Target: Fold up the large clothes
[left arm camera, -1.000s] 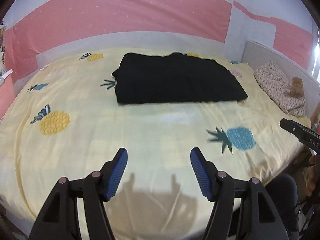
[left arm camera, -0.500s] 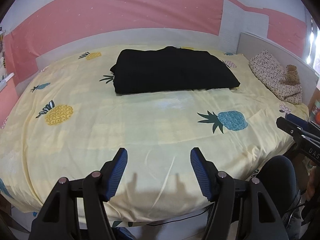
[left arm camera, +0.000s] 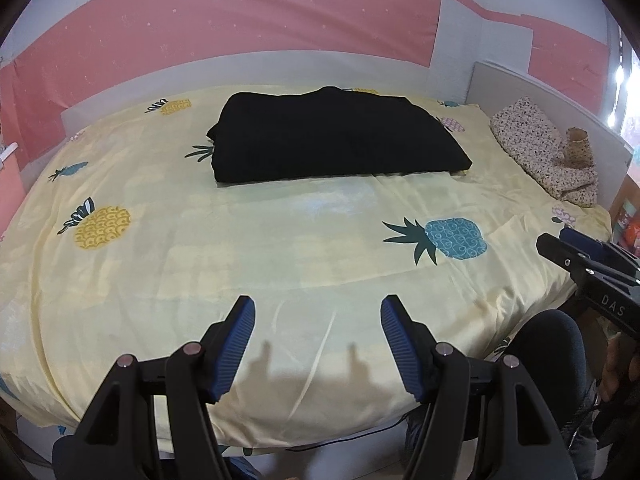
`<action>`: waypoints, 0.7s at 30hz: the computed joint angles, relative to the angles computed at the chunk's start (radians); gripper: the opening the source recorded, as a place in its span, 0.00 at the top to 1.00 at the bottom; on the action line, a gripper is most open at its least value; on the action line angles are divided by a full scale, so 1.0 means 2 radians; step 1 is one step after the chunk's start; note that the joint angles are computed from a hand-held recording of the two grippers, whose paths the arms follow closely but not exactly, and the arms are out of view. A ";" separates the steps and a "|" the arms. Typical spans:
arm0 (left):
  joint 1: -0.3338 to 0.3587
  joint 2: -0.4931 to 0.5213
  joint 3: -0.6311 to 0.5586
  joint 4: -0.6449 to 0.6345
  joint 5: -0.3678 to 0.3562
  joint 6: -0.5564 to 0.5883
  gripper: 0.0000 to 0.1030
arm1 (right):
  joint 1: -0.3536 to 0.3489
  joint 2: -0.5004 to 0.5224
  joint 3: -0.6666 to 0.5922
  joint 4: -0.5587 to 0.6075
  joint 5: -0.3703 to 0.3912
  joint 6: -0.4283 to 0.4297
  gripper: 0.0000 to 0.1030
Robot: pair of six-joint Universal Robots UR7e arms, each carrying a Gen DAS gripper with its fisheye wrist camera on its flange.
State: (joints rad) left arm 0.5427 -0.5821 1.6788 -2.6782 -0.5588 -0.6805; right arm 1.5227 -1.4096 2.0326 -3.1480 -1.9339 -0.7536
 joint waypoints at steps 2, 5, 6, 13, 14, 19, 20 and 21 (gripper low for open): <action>-0.001 0.002 -0.001 0.000 0.000 0.000 0.34 | 0.000 0.001 0.000 0.001 -0.001 0.000 0.47; 0.000 0.002 -0.001 -0.004 -0.004 0.001 0.34 | 0.000 0.002 -0.002 0.004 -0.004 0.000 0.47; 0.000 0.002 0.000 -0.004 -0.005 0.001 0.34 | 0.001 0.003 -0.002 0.004 -0.005 0.000 0.47; 0.001 0.002 0.000 0.000 -0.006 -0.003 0.34 | 0.001 0.003 -0.002 0.007 -0.007 0.001 0.47; 0.001 0.002 0.000 0.000 -0.006 -0.002 0.34 | 0.001 0.004 -0.002 0.008 -0.008 0.001 0.47; 0.001 0.002 0.001 0.000 -0.005 -0.005 0.34 | 0.001 0.005 -0.002 0.008 -0.010 0.000 0.47; 0.000 0.002 0.001 0.001 -0.005 -0.006 0.34 | 0.001 0.006 -0.003 0.008 -0.010 0.000 0.47; 0.000 0.003 0.001 0.001 -0.005 -0.006 0.34 | 0.002 0.006 -0.003 0.008 -0.011 0.000 0.47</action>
State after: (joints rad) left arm 0.5435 -0.5767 1.6808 -2.6770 -0.5692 -0.6931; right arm 1.5259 -1.3977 2.0260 -3.1314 -1.9561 -0.7535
